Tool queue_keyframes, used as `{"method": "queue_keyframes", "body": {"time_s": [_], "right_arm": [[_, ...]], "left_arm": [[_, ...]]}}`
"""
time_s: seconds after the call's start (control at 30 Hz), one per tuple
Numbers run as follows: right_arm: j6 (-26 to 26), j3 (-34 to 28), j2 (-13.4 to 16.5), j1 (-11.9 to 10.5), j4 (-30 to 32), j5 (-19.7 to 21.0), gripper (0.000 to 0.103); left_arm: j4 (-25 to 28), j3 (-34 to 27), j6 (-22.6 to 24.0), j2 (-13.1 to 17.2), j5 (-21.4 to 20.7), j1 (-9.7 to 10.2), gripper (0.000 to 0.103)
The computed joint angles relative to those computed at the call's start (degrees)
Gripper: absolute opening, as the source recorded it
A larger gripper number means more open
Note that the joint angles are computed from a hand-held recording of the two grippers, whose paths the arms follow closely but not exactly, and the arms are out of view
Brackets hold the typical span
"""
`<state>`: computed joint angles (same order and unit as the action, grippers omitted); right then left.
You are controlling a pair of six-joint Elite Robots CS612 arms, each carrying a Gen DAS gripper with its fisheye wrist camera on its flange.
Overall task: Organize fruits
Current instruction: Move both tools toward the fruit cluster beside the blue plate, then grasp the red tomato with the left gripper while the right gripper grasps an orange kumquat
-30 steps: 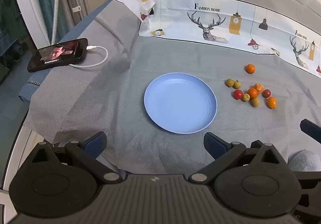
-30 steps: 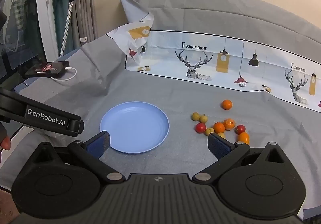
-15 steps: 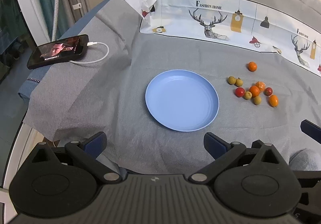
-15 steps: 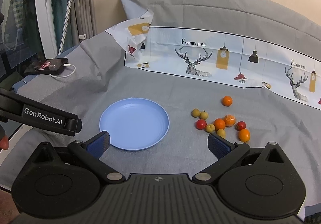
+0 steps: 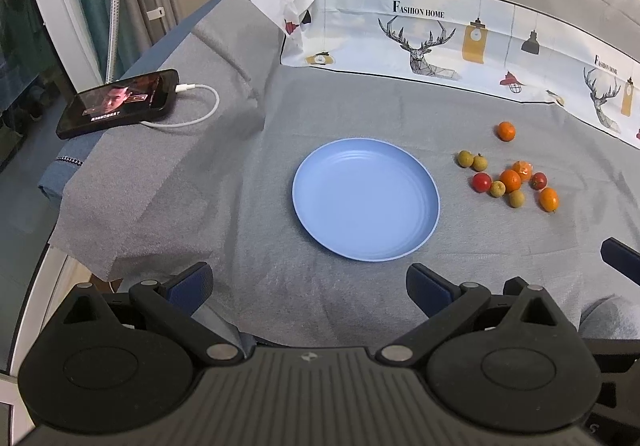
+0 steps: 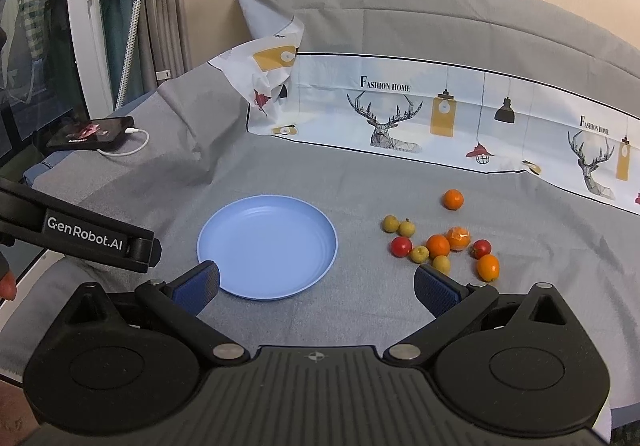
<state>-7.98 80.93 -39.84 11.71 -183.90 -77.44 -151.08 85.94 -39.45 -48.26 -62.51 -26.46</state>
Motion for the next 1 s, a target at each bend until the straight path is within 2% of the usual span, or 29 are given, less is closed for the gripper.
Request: {"method": "queue_keyframes", "body": {"time_s": [0.27, 0.43, 0.63, 0.83, 1.0], "right_arm": [[1.35, -0.32, 0.6, -0.33, -1.97, 1.21, 0.103], [0.59, -0.53, 0.43, -0.17, 0.79, -2.06, 0.103], [1.85, -1.31, 1.73, -0.53, -0.95, -5.34, 0.103], [3.63, -2.28, 2.74, -1.47, -0.9, -5.2, 0.103], [7.12, -3.85, 3.63, -2.35, 2.36, -4.27, 0.103]], "left_arm": [[1.4, -0.97, 0.46, 0.42, 0.27, -0.16, 0.103], [3.0, -2.38, 1.31, 1.16, 0.02, -0.24, 0.103], [6.07, -5.1, 2.33, 2.63, -0.56, -0.27, 0.103], [9.33, -8.27, 3.24, 4.33, -0.46, -0.35, 0.103], [12.75, -12.17, 4.29, 6.5, -0.96, -0.37, 0.103]]}}
